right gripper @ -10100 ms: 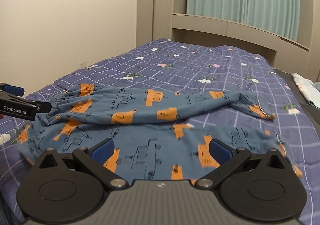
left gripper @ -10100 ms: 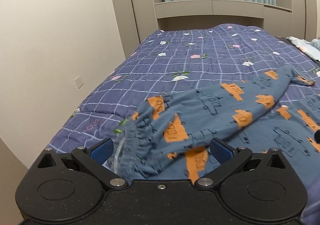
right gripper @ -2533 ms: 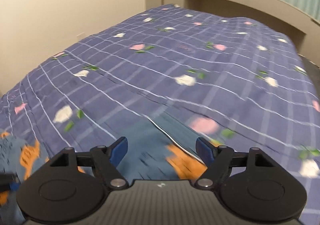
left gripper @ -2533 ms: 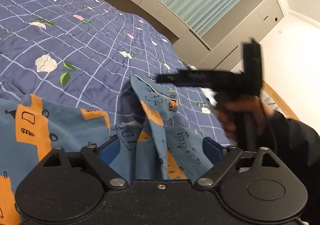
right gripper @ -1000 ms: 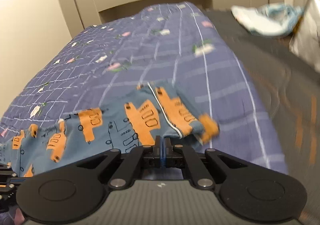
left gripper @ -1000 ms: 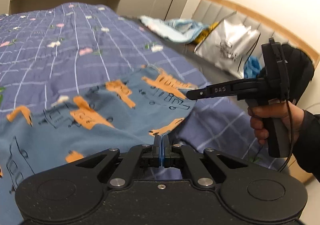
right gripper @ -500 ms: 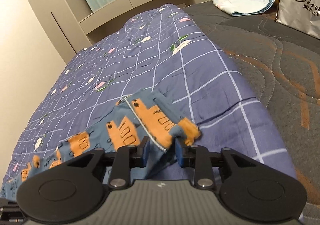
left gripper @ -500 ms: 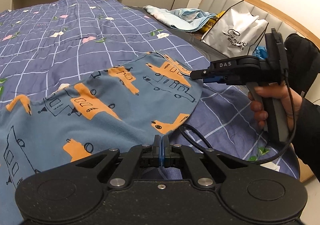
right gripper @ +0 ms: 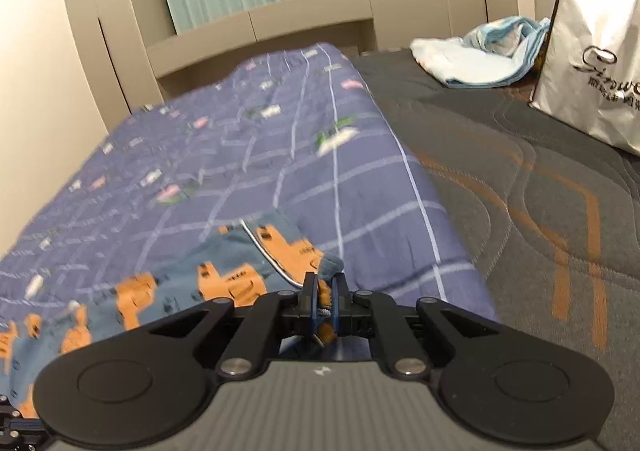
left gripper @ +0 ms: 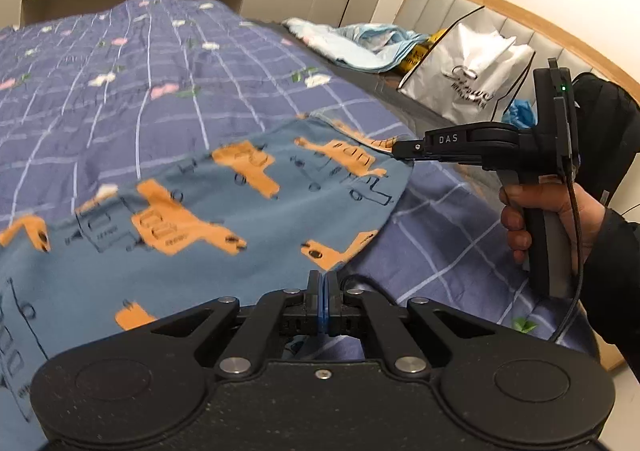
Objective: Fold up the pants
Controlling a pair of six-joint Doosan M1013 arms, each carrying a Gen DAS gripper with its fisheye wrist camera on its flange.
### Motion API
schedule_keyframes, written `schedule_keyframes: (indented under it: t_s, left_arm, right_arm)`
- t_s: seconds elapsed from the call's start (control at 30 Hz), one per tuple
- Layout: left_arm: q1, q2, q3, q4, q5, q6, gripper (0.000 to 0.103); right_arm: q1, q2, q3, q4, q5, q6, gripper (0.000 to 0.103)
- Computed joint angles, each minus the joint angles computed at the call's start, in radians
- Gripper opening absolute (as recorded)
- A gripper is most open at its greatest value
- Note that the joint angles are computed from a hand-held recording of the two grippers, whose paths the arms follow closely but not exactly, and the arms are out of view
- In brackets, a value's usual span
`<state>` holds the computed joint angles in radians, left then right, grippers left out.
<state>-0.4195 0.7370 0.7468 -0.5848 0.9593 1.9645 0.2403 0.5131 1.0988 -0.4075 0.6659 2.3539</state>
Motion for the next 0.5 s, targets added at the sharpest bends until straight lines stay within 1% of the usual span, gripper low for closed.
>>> schedule_keyframes:
  t_s: [0.07, 0.1, 0.13, 0.17, 0.2, 0.23, 0.27, 0.3, 0.33, 0.37, 0.4, 0.43, 0.47, 0.5]
  left_arm:
    - [0.004, 0.003, 0.002, -0.014, 0.004, -0.01, 0.0]
    - [0.006, 0.003, 0.003, -0.023, 0.006, -0.014, 0.002]
    - [0.01, 0.005, 0.0, -0.035, 0.012, -0.02, 0.005]
    - [0.014, 0.004, 0.001, -0.043, 0.011, -0.028, 0.013]
    - [0.017, 0.0, 0.006, -0.048, 0.001, -0.032, 0.017]
    - [0.02, -0.002, 0.008, -0.054, -0.006, -0.032, 0.018]
    - [0.025, -0.006, 0.012, -0.062, -0.014, -0.029, 0.026]
    - [0.029, -0.011, 0.015, -0.062, -0.022, -0.034, 0.038]
    - [0.033, -0.016, 0.02, -0.061, -0.031, -0.04, 0.044]
    - [0.038, -0.025, 0.032, -0.057, -0.048, -0.044, 0.055]
    - [0.043, -0.033, 0.042, -0.045, -0.064, -0.051, 0.061]
    - [0.046, -0.04, 0.049, -0.024, -0.077, -0.066, 0.062]
    - [0.052, -0.048, 0.056, 0.001, -0.09, -0.083, 0.067]
    - [0.057, -0.057, 0.065, 0.024, -0.107, -0.102, 0.073]
  right_arm:
    - [0.003, 0.005, -0.001, -0.006, 0.014, 0.004, 0.008]
    - [0.004, 0.006, 0.0, -0.008, 0.017, 0.006, 0.008]
    - [0.002, 0.006, 0.002, -0.007, 0.017, 0.001, 0.008]
    - [0.004, 0.008, -0.001, -0.006, 0.023, -0.006, 0.01]
    - [0.004, 0.008, -0.001, -0.002, 0.024, -0.014, 0.011]
    - [0.004, 0.006, 0.0, 0.0, 0.022, -0.019, 0.016]
    - [0.004, 0.004, 0.002, 0.002, 0.021, -0.024, 0.024]
    - [0.007, 0.002, 0.003, -0.009, 0.024, -0.022, 0.029]
    - [0.009, 0.002, 0.002, -0.021, 0.028, -0.017, 0.043]
    - [0.014, 0.0, 0.004, -0.044, 0.032, -0.004, 0.059]
    - [0.018, -0.002, 0.005, -0.066, 0.037, 0.008, 0.065]
    - [0.023, -0.004, 0.007, -0.087, 0.04, 0.018, 0.073]
    - [0.028, -0.006, 0.01, -0.104, 0.04, 0.021, 0.08]
    - [0.034, -0.01, 0.014, -0.114, 0.036, 0.018, 0.083]
